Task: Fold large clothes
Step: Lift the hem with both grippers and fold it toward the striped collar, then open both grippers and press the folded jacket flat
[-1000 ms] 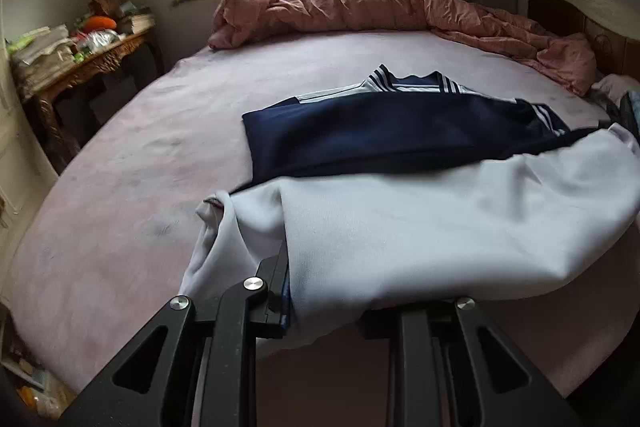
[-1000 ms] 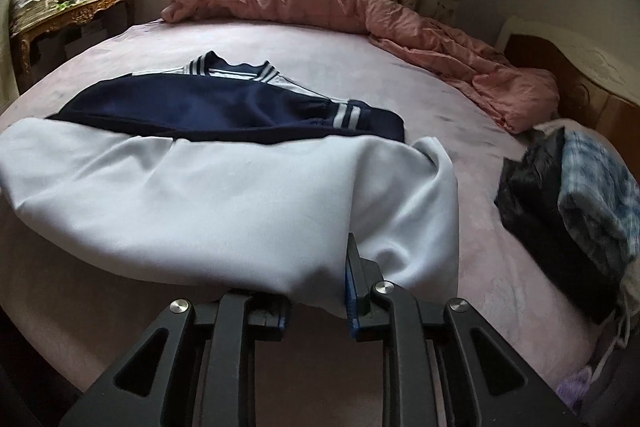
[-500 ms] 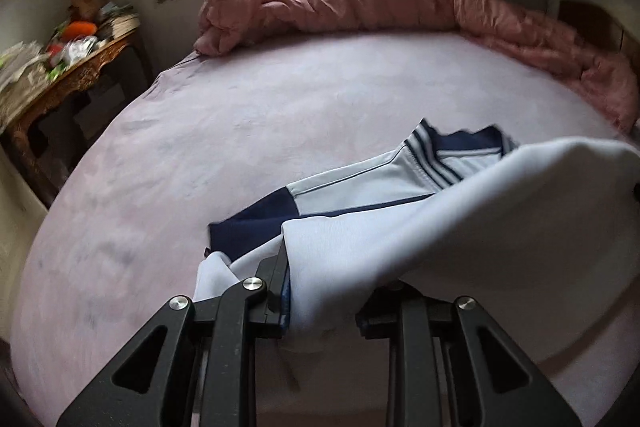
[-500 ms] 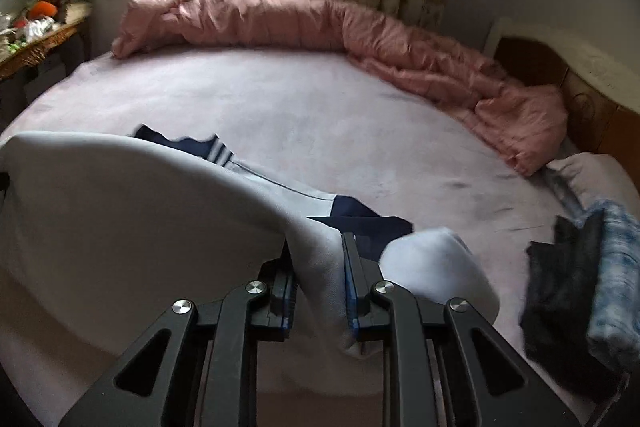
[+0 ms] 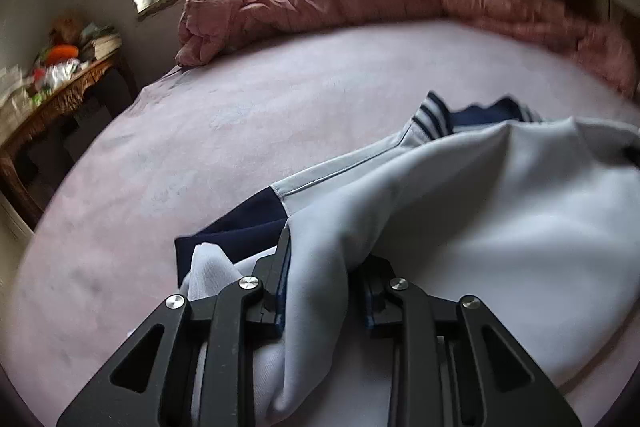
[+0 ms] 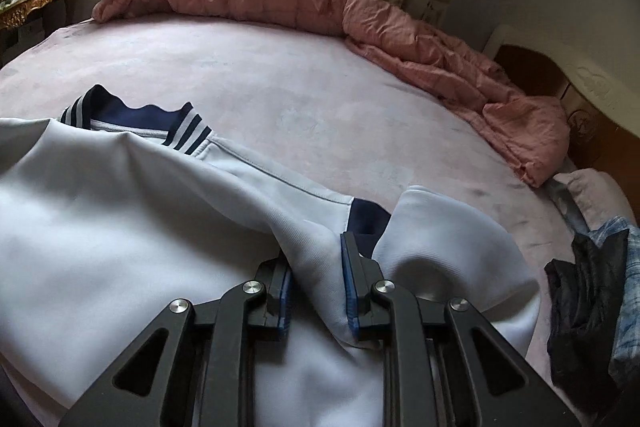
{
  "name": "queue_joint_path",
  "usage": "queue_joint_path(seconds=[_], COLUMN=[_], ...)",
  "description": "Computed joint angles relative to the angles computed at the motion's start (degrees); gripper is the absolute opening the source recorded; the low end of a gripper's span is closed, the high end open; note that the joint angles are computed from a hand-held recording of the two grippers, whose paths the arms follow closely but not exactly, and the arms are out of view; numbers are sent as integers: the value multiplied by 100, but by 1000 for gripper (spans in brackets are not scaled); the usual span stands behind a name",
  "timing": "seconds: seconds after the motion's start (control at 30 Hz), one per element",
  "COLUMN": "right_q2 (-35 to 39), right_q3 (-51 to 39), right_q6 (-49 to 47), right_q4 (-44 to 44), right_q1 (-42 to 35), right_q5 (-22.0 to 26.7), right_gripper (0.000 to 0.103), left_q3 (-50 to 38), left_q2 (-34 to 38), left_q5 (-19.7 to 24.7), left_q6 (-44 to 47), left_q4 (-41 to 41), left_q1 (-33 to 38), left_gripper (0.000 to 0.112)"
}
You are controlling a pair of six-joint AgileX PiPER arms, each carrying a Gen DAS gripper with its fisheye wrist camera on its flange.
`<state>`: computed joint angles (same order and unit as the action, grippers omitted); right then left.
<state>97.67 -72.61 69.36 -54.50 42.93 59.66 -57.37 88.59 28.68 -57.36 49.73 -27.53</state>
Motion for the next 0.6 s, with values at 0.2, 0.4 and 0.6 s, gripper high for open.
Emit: queue_joint_path(seconds=[0.2,0.4,0.6], right_q2=[-402,-726,-1518], right_q3=[429,608,1178], right_q6=[451,-250,769], right_q4=[-77,411,-332], right_q1=[-208,-546,-527], right_q5=[-676,-1369,-1714], right_gripper=[22,36,86], left_q3=[571,608,604], left_q2=[-453,-527,-454], left_q5=[-178,188,614], left_q6=[-2015,-2612,-3014], left_q4=[1639,2165,2424], left_q1=[-219,-185,-145], left_gripper=[50,84,88])
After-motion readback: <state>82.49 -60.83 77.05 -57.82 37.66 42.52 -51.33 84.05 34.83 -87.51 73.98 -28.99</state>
